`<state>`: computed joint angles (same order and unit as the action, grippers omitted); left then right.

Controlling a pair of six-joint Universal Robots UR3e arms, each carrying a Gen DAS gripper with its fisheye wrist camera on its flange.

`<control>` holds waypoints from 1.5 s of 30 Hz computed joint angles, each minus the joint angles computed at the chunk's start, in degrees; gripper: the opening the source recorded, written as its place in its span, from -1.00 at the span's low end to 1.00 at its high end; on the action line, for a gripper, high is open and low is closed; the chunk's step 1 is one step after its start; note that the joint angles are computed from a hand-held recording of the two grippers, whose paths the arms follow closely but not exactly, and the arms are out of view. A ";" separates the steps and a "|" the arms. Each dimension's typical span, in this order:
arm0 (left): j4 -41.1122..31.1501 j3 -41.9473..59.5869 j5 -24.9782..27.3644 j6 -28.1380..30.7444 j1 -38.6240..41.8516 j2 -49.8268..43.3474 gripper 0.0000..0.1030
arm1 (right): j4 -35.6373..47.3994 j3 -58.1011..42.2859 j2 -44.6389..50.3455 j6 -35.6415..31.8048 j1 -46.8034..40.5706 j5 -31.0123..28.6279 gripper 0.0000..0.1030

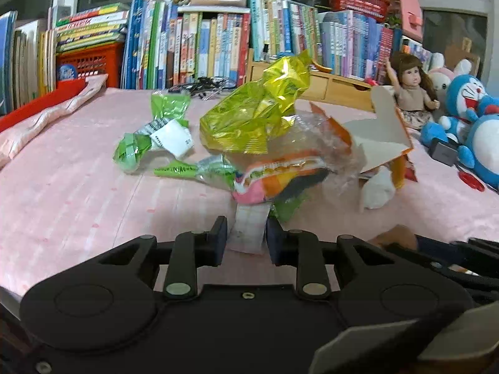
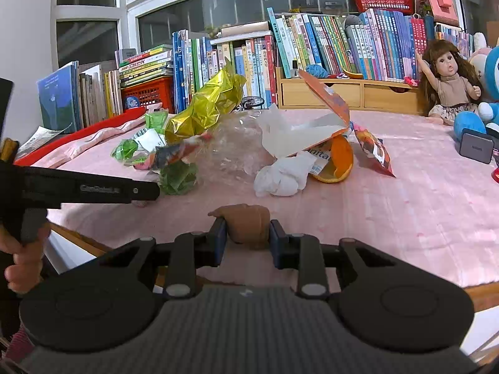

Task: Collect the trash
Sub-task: 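Grasp the brown chocolate piece with the right tool while the left tool grasps the checked paper wrapper, then lower both held items into the black bin and open both tools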

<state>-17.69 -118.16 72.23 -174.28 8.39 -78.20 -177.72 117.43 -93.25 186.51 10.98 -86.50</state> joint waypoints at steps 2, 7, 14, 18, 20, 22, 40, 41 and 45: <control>-0.71 -0.15 0.26 1.08 -0.45 1.33 -0.51 | -0.08 -0.15 0.10 0.33 -0.06 0.07 -0.31; -2.62 -1.16 -0.71 1.91 -0.86 4.99 -0.51 | -0.45 -0.13 0.05 0.75 -0.16 0.14 -0.31; -7.74 -1.89 -3.49 1.97 1.06 10.28 -0.51 | 0.11 0.85 -1.40 1.25 -0.41 0.55 -0.31; -11.18 -2.95 -4.22 3.24 1.63 14.43 -0.51 | 1.45 2.85 -4.32 1.38 -0.72 1.45 -0.31; -13.09 -3.53 -4.88 3.59 2.06 16.42 -0.51 | 2.28 3.95 -6.06 1.43 -0.93 2.00 -0.31; -15.12 -4.28 -5.55 3.73 2.49 18.52 -0.51 | 3.16 4.88 -7.70 1.49 -0.96 2.24 -0.31; -46.83 -9.23 -12.26 16.67 12.54 39.65 -0.51 | 22.48 12.37 -24.84 -4.23 -0.79 6.60 -0.30; -48.01 -9.45 -11.78 17.06 12.62 39.62 -0.51 | 24.29 12.50 -25.09 -5.05 -1.23 7.44 -0.30; -50.57 -11.05 -9.12 18.00 11.92 38.20 -0.51 | 29.90 13.18 -24.52 -7.49 -2.48 10.87 -0.27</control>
<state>-68.26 -129.21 63.11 -156.29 20.31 -40.00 -147.82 130.61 -117.76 179.03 8.50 -75.62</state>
